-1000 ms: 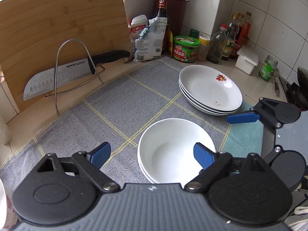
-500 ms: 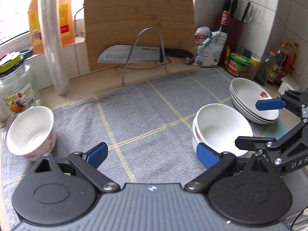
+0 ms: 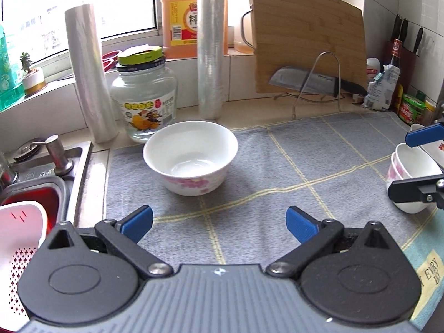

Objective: Organize plates and bowls
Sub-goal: 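Move the left tool toward the pink-flower bowl by the sink, then close the right tool on the pink-flower bowl rim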

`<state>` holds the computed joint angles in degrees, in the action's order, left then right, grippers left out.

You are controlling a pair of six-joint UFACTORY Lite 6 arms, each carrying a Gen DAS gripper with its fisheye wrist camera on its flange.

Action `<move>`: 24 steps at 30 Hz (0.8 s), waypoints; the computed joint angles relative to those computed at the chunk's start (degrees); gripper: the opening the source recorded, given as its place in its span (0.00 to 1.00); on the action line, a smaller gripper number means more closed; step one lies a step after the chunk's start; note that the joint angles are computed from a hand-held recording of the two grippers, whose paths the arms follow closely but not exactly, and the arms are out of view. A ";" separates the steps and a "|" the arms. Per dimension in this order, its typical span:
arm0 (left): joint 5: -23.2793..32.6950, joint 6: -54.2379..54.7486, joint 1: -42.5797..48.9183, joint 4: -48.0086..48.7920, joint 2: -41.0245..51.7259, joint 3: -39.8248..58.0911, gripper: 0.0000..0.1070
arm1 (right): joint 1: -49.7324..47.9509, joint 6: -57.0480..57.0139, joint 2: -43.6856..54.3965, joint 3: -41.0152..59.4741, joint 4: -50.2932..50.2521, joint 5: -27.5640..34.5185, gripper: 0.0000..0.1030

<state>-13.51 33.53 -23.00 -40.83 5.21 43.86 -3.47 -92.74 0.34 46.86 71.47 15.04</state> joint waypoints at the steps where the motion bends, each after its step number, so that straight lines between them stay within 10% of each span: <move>1: -0.83 -1.11 0.90 1.98 0.17 -0.27 0.95 | 2.16 3.22 1.03 1.05 -2.15 -1.25 1.00; 8: -3.30 -18.91 6.90 25.03 2.69 -0.29 0.95 | 10.16 23.24 8.29 10.98 -18.85 -3.53 1.00; 24: -5.55 -30.54 9.58 37.00 18.95 12.73 0.95 | 12.57 42.06 40.55 51.35 -36.32 9.98 1.00</move>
<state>-19.06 2.99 -13.42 -3.83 24.15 56.58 9.11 -50.68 40.89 98.21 35.14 25.03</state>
